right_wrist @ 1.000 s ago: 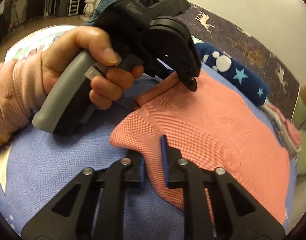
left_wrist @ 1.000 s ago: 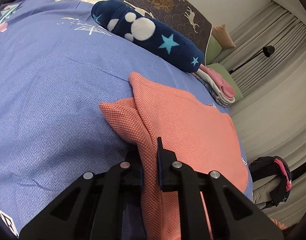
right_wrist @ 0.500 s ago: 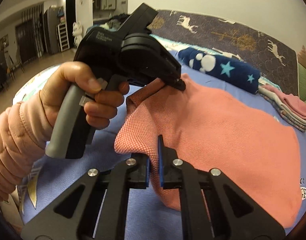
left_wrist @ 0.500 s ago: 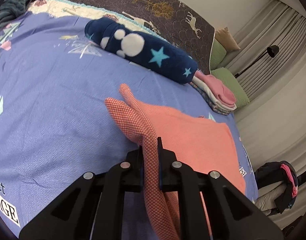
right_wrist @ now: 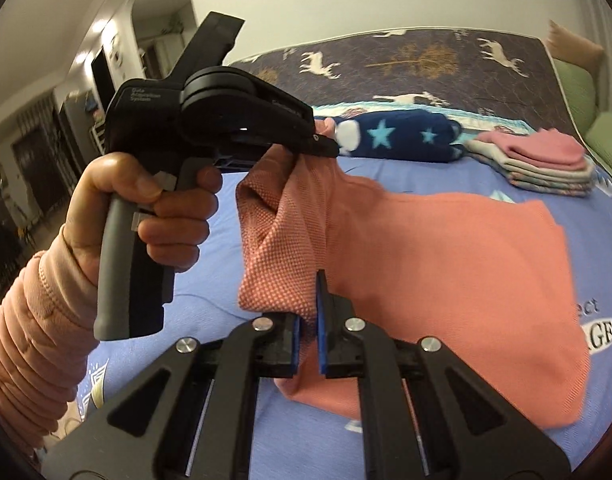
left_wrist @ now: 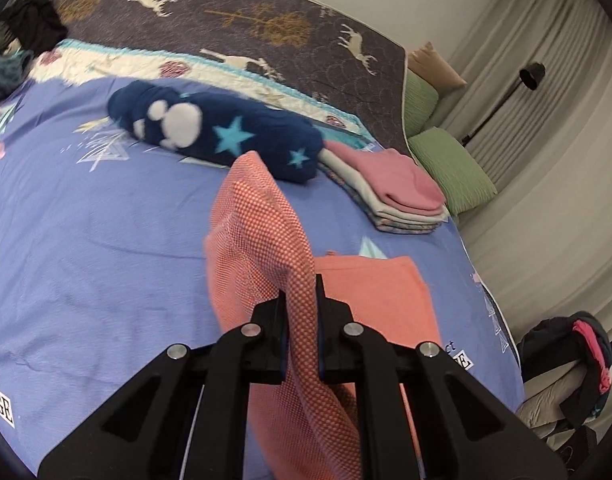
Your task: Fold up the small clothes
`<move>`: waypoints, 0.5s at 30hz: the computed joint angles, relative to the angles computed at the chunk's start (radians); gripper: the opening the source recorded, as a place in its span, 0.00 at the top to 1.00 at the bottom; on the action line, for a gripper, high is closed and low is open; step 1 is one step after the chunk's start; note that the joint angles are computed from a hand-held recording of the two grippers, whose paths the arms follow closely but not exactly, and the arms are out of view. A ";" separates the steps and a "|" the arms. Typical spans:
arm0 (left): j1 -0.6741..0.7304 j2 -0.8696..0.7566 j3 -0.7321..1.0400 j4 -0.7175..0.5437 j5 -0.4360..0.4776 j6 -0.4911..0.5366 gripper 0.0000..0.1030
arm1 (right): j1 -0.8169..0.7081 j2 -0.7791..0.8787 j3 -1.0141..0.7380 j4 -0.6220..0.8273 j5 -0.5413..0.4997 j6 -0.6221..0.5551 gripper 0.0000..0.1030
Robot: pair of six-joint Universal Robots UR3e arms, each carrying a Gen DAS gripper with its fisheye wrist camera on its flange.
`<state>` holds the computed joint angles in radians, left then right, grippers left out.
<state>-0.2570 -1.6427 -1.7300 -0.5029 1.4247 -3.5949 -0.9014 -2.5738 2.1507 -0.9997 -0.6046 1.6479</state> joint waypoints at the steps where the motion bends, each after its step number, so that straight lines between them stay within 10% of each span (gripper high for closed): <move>1: -0.033 -0.032 0.048 -0.015 0.025 -0.007 0.91 | -0.063 0.002 -0.036 0.123 -0.009 -0.098 0.94; 8: -0.169 -0.205 0.298 -0.112 0.125 -0.028 0.91 | -0.412 0.068 -0.163 0.583 -0.137 -0.526 0.94; 15: -0.264 -0.391 0.580 -0.254 0.190 -0.033 0.91 | -0.485 0.173 -0.153 0.523 -0.146 -0.542 0.94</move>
<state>-0.5206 -2.0335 -1.1499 -0.7571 1.6151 -3.6279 -1.3862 -2.4003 1.9978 -0.4767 -0.7511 1.1062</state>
